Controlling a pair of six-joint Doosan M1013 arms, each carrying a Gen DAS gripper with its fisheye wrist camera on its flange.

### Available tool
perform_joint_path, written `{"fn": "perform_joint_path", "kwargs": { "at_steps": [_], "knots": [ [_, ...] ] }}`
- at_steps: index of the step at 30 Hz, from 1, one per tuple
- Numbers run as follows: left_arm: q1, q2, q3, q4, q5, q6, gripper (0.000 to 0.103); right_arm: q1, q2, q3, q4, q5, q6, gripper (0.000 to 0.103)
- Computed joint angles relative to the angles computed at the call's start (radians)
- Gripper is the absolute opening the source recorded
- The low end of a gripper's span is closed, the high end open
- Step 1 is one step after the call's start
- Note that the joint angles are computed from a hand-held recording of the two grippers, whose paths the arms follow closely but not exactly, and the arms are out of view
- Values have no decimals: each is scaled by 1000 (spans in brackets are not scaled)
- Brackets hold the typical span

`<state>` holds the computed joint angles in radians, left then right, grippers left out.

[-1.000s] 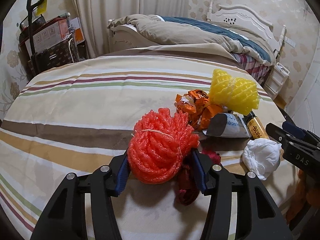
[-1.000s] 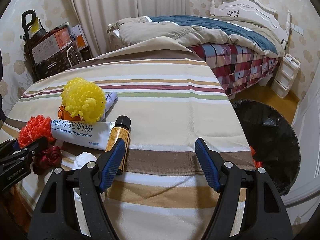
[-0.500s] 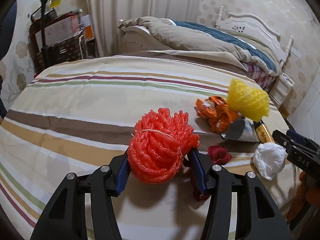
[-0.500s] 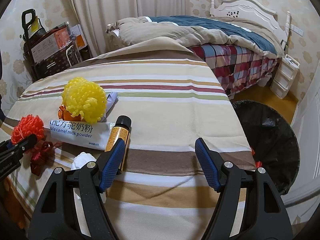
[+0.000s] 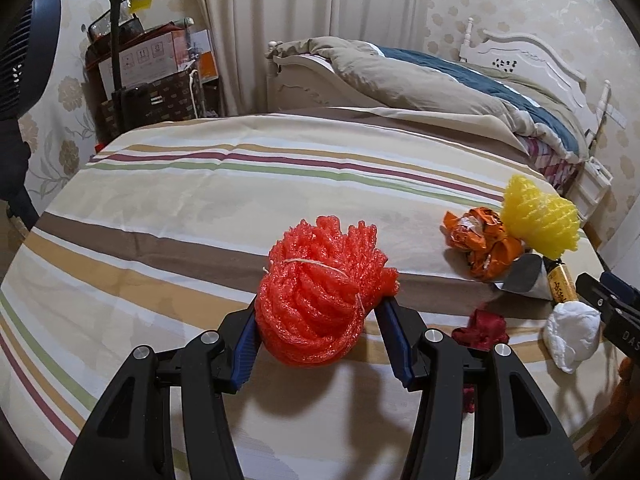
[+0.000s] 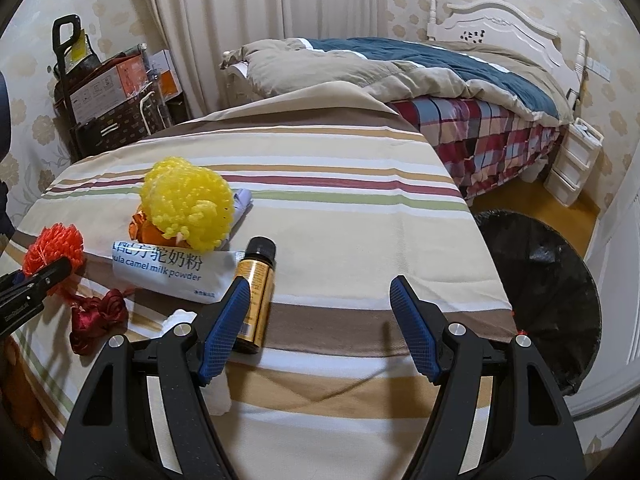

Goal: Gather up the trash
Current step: 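Grasp the red mesh net with the left tool while the right tool grasps the gold bottle, then carry the red net and gold bottle to the black bin and release both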

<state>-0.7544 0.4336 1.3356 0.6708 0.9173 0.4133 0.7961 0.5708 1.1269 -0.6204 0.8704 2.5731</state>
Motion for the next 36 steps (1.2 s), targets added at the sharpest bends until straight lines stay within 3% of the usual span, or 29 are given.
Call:
{"fn": "perform_joint_path", "kwargs": {
  "at_steps": [10, 30, 36],
  "knots": [
    [1, -4, 7, 6, 0, 0, 53, 3, 21, -34, 27, 11, -57, 70],
    [2, -14, 23, 19, -39, -28, 53, -22, 38, -61, 157, 30, -133, 25],
    [0, -13, 25, 33, -46, -48, 53, -21, 30, -46, 145, 22, -112, 24]
  ]
}}
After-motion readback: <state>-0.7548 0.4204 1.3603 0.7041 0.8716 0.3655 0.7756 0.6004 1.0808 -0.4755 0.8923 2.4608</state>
